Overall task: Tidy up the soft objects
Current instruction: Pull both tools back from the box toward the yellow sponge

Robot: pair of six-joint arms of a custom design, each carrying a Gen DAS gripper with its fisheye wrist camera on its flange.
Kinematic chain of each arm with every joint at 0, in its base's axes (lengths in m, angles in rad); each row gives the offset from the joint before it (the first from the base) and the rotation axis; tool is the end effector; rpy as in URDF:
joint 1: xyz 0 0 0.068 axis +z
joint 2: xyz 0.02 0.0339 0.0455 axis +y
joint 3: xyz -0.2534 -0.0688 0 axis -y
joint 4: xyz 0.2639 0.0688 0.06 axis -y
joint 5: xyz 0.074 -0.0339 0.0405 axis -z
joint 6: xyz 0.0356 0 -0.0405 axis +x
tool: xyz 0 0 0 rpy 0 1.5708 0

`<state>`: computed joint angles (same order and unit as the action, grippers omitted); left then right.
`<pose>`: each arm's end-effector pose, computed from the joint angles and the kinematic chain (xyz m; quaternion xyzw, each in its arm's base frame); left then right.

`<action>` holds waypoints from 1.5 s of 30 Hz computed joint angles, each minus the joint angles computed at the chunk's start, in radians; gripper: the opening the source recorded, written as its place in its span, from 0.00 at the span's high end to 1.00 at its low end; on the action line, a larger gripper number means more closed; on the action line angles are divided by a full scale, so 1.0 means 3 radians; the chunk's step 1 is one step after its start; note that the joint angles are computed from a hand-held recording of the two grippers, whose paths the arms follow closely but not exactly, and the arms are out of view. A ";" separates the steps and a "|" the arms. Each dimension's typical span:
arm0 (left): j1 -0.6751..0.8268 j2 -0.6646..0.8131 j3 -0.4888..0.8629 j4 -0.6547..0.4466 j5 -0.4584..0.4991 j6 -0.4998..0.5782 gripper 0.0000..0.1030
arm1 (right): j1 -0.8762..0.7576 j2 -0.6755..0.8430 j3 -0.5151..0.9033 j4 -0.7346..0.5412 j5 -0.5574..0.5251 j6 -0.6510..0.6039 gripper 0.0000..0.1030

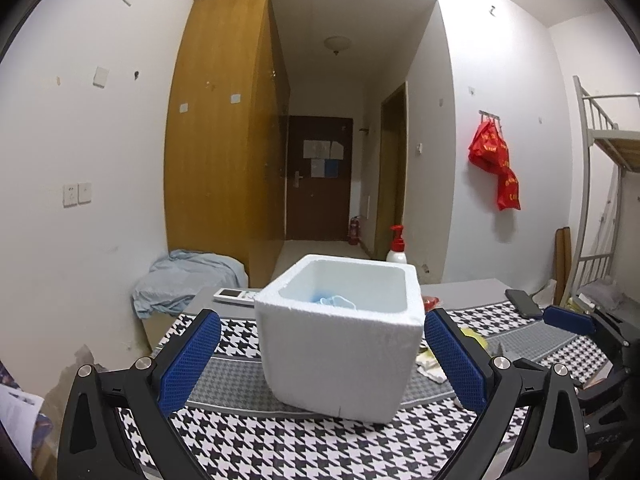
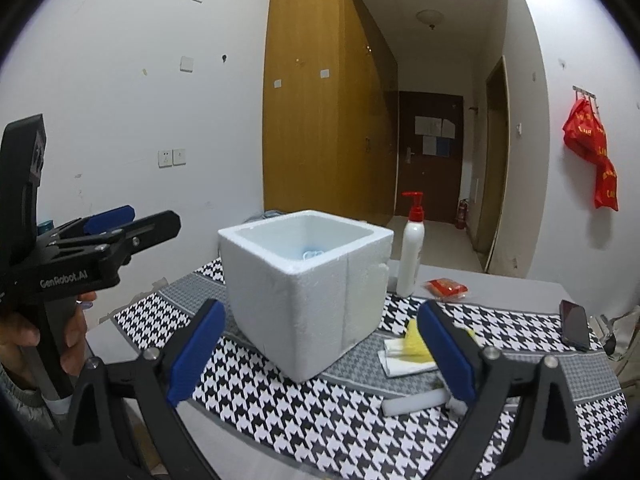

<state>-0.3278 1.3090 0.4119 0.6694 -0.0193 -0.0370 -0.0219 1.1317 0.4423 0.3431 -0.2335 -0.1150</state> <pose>0.2584 -0.0872 0.1647 0.1075 0.7754 -0.1054 0.6132 0.2564 0.0026 0.1844 -0.1047 0.8088 0.0561 0.5760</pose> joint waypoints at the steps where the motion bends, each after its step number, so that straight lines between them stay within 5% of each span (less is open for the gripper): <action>1: -0.0018 0.0007 -0.0051 0.0069 -0.0025 0.0016 0.01 | 0.0018 -0.0028 -0.0047 0.0021 0.0035 -0.0014 0.04; 8: -0.0156 0.0206 -0.0058 0.0136 -0.0081 -0.0053 0.01 | 0.0139 -0.0140 -0.0333 0.0289 0.0455 -0.0012 0.04; 25: -0.0939 0.0600 0.0167 0.0268 -0.0138 0.0103 0.01 | -0.0859 -0.0205 -0.0394 0.0110 -0.0059 0.0205 0.04; 45: -0.1240 0.1539 0.1135 -0.0090 0.0049 0.0173 0.01 | -0.1604 0.0357 -0.0077 0.0106 0.0131 0.0182 0.04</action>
<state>-0.6997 1.7706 0.7523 0.6423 -0.0047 0.0147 -0.5032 1.2387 0.4191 0.3750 -0.1943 -0.0603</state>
